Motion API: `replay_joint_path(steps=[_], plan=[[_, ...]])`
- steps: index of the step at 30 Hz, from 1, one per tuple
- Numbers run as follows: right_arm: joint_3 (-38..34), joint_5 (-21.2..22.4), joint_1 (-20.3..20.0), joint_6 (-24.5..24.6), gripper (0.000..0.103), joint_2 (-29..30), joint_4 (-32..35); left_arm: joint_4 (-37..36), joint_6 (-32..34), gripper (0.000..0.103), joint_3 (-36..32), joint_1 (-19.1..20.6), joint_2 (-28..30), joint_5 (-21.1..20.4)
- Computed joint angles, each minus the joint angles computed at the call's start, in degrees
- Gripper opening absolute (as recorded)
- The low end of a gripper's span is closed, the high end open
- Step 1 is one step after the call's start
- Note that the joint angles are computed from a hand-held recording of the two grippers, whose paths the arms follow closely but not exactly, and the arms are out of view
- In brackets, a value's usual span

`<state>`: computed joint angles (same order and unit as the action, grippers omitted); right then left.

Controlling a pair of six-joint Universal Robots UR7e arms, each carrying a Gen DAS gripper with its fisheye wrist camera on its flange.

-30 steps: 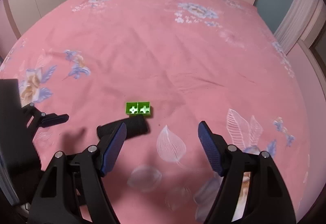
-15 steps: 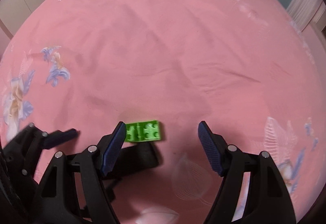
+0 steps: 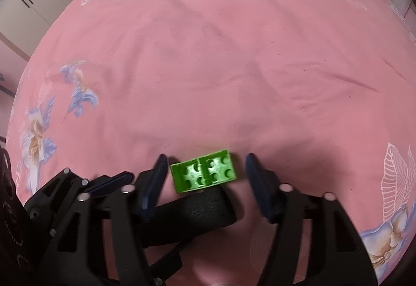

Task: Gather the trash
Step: 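Close the right tool on the green block while the left tool grasps the black foam tube, then carry the green block and foam tube with both tools over the trash bin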

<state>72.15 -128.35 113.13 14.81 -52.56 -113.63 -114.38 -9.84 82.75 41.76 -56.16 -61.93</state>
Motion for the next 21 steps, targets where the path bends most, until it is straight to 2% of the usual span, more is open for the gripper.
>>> replay_joint_path(steps=[2,5,13,21], plan=[[0.10,-0.01,-0.21,-0.07,0.049,-0.02,-0.34,-1.01,2.08,0.061,0.92,-0.68,-0.13,-0.14],[0.98,0.68,-0.46,-0.18,0.049,-0.46,-1.73,-1.61,3.06,0.045,1.30,-1.12,0.03,-0.81],[3.39,0.67,-0.28,-0.15,0.049,-2.43,-4.65,-0.88,2.41,0.043,1.55,-1.09,-1.26,-2.38],[4.24,-0.57,0.97,1.42,0.049,-5.13,-4.73,2.44,0.51,0.042,3.85,-3.33,-5.06,-0.32]])
